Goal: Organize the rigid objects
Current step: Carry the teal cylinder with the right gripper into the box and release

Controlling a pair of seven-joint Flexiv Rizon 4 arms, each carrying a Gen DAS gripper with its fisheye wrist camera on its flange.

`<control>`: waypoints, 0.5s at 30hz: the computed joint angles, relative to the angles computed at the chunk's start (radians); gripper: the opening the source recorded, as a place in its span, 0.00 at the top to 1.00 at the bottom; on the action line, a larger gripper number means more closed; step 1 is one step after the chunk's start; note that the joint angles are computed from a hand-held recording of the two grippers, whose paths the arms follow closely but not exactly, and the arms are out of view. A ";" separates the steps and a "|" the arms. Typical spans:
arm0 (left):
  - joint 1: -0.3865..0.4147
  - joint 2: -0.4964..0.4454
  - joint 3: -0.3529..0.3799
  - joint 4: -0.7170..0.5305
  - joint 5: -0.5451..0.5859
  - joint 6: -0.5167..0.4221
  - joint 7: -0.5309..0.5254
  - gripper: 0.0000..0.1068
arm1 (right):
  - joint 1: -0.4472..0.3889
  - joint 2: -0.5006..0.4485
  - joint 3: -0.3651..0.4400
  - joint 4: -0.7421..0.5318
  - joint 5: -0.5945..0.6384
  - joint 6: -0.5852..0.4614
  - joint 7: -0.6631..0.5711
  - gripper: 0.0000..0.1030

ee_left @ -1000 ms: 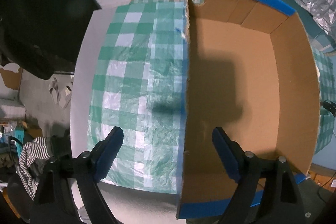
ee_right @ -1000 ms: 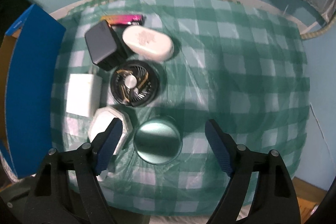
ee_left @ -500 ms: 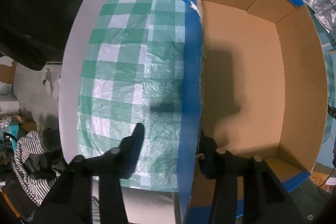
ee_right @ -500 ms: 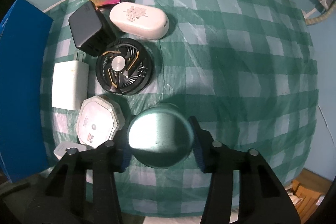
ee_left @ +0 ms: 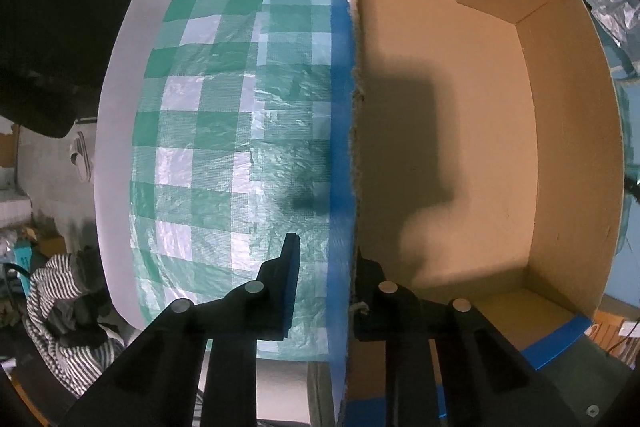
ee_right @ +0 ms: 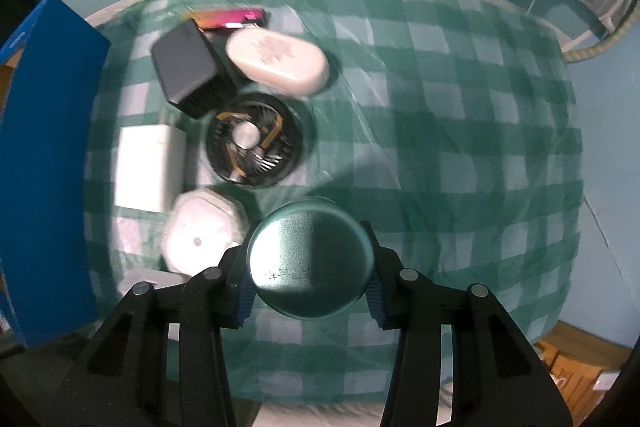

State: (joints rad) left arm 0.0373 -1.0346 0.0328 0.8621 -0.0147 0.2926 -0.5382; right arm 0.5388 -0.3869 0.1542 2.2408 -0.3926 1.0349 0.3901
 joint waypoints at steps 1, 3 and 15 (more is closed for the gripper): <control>-0.001 -0.003 0.001 -0.008 0.000 -0.007 0.000 0.80 | -0.002 0.006 0.000 -0.010 -0.001 -0.015 -0.008 0.57; 0.000 -0.008 0.001 -0.020 -0.001 -0.018 -0.003 0.80 | -0.005 0.022 0.000 -0.025 -0.007 -0.038 -0.020 0.57; 0.002 -0.011 -0.002 -0.026 0.001 -0.035 0.020 0.80 | -0.050 0.007 -0.017 -0.215 -0.051 -0.095 -0.221 0.57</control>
